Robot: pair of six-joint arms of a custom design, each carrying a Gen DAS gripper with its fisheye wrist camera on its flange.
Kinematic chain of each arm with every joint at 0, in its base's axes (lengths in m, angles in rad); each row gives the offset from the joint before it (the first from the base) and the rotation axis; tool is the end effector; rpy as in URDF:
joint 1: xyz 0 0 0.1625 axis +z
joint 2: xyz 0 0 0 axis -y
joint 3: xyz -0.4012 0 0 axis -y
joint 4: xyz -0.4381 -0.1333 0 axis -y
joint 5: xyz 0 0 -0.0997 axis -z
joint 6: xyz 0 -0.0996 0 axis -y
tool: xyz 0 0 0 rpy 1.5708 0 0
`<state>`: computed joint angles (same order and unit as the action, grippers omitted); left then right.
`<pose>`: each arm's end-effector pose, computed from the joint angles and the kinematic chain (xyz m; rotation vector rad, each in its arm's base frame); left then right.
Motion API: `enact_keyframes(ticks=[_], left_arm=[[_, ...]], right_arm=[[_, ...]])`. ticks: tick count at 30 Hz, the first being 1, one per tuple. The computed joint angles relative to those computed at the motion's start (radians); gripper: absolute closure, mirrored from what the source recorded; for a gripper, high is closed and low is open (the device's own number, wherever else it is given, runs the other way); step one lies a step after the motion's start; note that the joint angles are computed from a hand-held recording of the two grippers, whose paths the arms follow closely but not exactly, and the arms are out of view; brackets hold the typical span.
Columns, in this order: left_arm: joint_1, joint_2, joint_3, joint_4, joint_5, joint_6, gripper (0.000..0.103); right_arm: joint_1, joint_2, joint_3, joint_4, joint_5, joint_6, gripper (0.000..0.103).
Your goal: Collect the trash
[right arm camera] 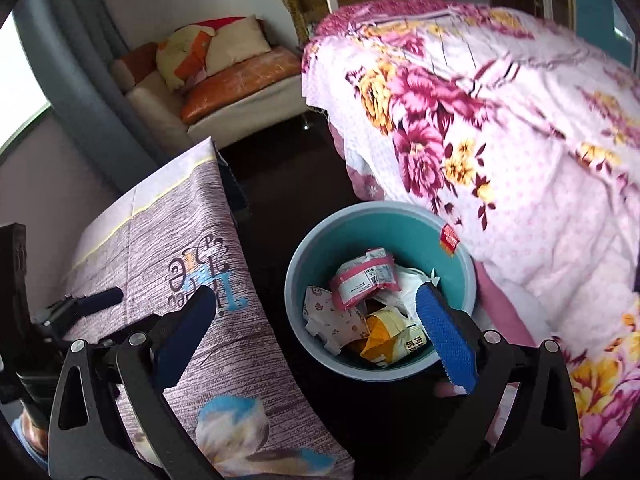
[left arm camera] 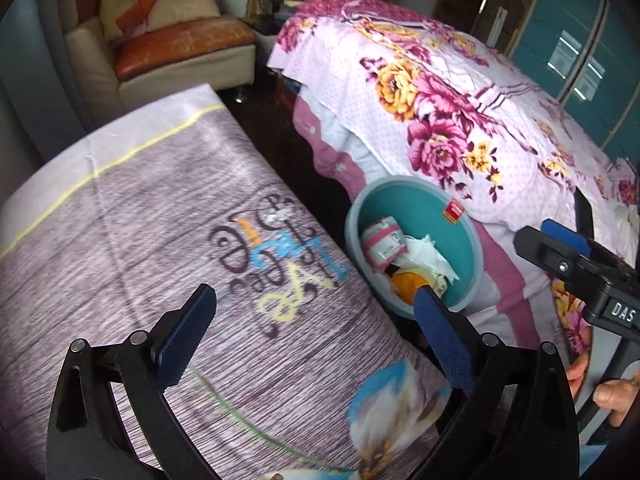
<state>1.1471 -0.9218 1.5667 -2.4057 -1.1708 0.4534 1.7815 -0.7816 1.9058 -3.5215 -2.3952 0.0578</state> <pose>-0.1341 -0.7160 0.1475 1.1109 2.4927 -0.2518 0.1825 -0.5656 0.0775 -0.2539 -2.2375 1.0905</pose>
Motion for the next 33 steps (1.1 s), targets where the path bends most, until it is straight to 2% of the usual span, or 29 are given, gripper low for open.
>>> enact_keyframes(ticks=[2,8,17,28,33], left_arm=[[-0.001,-0.02,0.018,-0.019,0.015,0.008,0.004],[0.004,-0.074,0.058,-0.038,0.046,0.011,0.004],[0.022,-0.137,0.113,-0.059,0.061,-0.001,0.004],[0.038,-0.163,0.131,-0.072,0.063,0.001,0.004],[0.046,-0.169,0.137,-0.084,0.032,0.014,0.004]], right_arm=[[0.01,-0.004,0.003,0.006,-0.007,-0.001,0.007],[0.073,0.015,-0.02,0.063,-0.091,0.004,0.007],[0.117,0.053,-0.038,0.098,-0.154,-0.004,0.007],[0.123,0.06,-0.035,0.105,-0.126,-0.01,0.007],[0.117,0.063,-0.039,0.112,-0.114,-0.013,0.007]])
